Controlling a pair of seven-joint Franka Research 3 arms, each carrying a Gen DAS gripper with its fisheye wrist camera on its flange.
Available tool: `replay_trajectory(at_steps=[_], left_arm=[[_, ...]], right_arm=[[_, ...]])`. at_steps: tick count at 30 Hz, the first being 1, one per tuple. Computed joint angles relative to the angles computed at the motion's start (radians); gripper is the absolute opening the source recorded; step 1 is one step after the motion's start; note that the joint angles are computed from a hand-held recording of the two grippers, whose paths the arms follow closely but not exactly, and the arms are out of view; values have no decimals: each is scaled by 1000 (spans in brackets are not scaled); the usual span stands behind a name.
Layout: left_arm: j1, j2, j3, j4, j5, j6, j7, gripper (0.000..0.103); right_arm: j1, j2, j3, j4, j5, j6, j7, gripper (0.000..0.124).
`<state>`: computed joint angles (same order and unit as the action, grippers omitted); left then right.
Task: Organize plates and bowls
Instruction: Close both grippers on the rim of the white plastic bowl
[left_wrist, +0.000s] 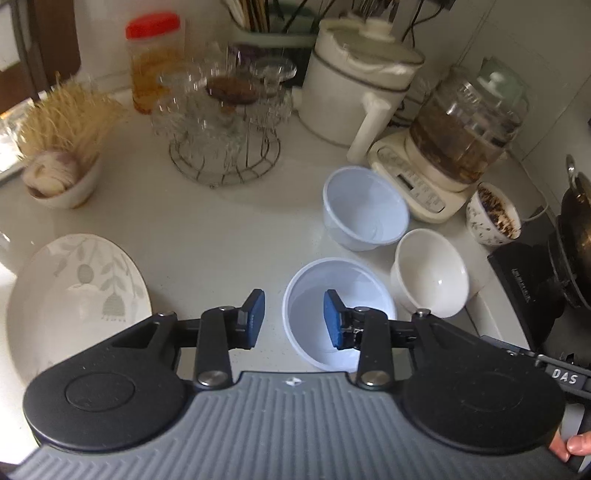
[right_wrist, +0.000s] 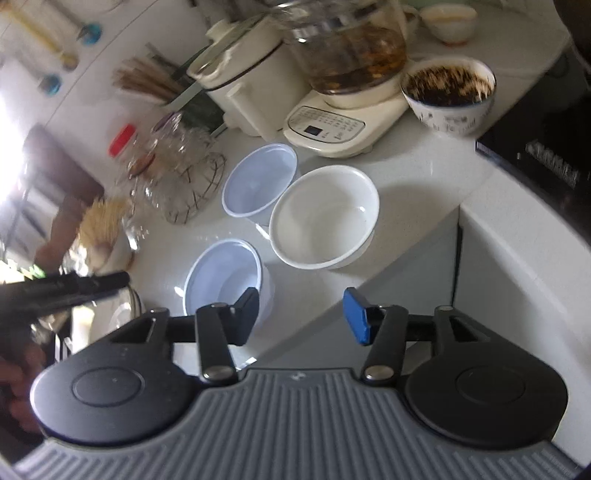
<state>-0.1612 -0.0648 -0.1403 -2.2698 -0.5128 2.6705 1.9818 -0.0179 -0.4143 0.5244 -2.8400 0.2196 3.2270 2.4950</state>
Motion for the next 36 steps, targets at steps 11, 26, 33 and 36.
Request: replay_trajectory(at_steps=[11,26,33,36], left_arm=[[73,182,-59,127,-66,-100,143,39],[112,231,-107,116,-95,-94,194,10],[118,199,-94,101,-116,-115,177,10],[118,182,-80,102,-120,-133,150,10]], right_arm=[[-198,162,234,117,75,62,57,54],[-708,227,677,257,-293,-66,286,20],[-646,203,604,254,-384,-64,317,10],[-626,208,573,268,-430,-55,322,10]])
